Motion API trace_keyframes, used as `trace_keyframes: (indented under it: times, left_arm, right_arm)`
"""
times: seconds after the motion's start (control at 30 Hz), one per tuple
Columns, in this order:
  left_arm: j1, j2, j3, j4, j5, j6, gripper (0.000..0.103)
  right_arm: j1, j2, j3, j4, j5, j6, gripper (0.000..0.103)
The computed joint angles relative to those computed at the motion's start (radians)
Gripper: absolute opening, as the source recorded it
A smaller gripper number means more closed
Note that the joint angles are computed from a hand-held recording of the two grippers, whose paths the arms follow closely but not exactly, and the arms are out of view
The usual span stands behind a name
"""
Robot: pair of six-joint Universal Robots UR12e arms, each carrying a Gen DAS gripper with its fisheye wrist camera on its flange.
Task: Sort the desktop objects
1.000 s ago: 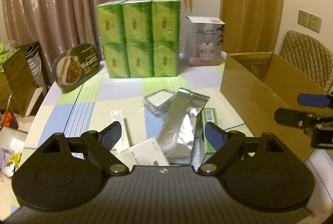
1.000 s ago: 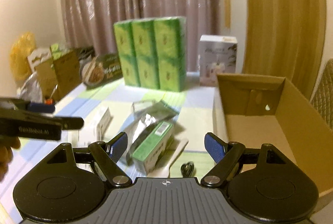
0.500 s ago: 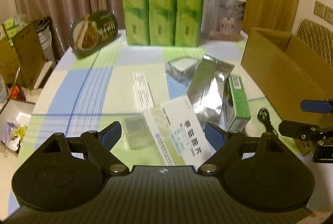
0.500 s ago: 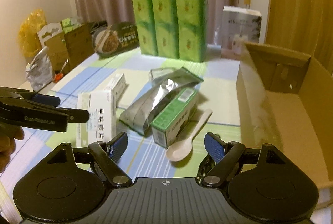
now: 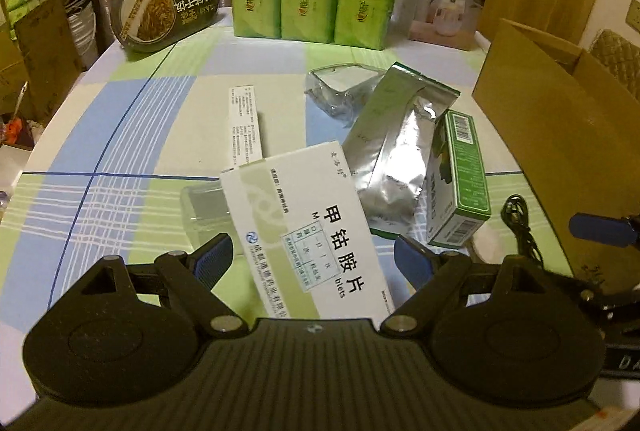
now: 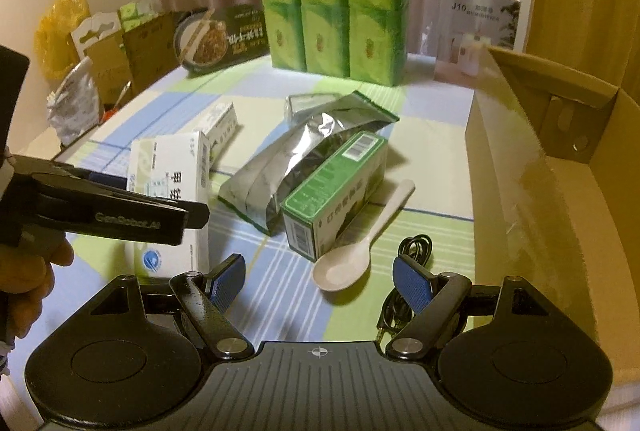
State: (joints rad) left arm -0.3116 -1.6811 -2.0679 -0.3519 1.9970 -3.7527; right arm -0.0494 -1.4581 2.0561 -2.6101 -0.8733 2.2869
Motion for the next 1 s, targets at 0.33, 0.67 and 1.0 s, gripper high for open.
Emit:
trace_keyframes:
  times: [0.33, 0.67, 1.0]
  left_arm:
    - [-0.013, -0.028, 0.028, -0.061, 0.046, 0.017, 0.08]
    - [0.0, -0.003, 0.005, -0.033, 0.014, 0.114, 0.071]
    - [0.013, 0.009, -0.013, -0.013, -0.011, 0.143, 0.072]
  right_arm:
    - [0.007, 0.018, -0.016, 0.023, -0.025, -0.002, 0.078]
    - [0.009, 0.038, -0.026, -0.02, -0.004, 0.094, 0.078]
    - [0.036, 0.064, -0.046, -0.045, 0.029, 0.145, 0.066]
